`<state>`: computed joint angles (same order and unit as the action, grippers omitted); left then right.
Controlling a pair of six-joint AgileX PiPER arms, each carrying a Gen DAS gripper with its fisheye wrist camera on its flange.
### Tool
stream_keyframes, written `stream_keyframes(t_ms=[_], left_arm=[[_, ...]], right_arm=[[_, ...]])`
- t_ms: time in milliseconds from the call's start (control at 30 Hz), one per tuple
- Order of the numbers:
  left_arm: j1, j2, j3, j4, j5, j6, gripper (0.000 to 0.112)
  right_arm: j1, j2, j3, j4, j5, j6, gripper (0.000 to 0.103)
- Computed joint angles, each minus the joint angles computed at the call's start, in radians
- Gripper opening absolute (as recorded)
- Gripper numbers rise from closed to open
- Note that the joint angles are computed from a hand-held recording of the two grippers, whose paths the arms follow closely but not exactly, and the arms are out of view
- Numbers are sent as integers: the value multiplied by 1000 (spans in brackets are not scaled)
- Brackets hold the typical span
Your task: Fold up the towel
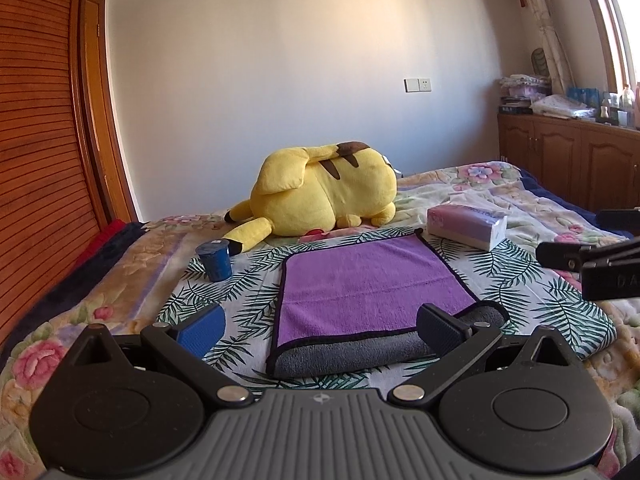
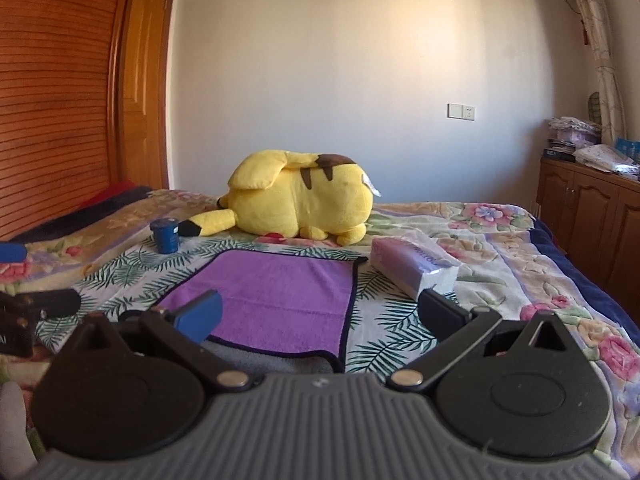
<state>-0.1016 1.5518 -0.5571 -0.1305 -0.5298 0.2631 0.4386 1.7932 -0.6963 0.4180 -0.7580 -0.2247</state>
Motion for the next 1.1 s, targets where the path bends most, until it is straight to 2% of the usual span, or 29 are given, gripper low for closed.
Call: stream_keyframes(t_ms=[333, 733, 1100], left_arm=[[23, 56, -75, 18, 45, -4, 103], [46, 152, -193, 42, 122, 0, 103], [96, 240, -310, 219, 197, -132, 103]], right_arm=[[-37, 26, -58, -51, 94, 44, 103], [-72, 74, -135, -190, 182, 120, 103], [-91, 136, -239, -257, 278, 130, 103]])
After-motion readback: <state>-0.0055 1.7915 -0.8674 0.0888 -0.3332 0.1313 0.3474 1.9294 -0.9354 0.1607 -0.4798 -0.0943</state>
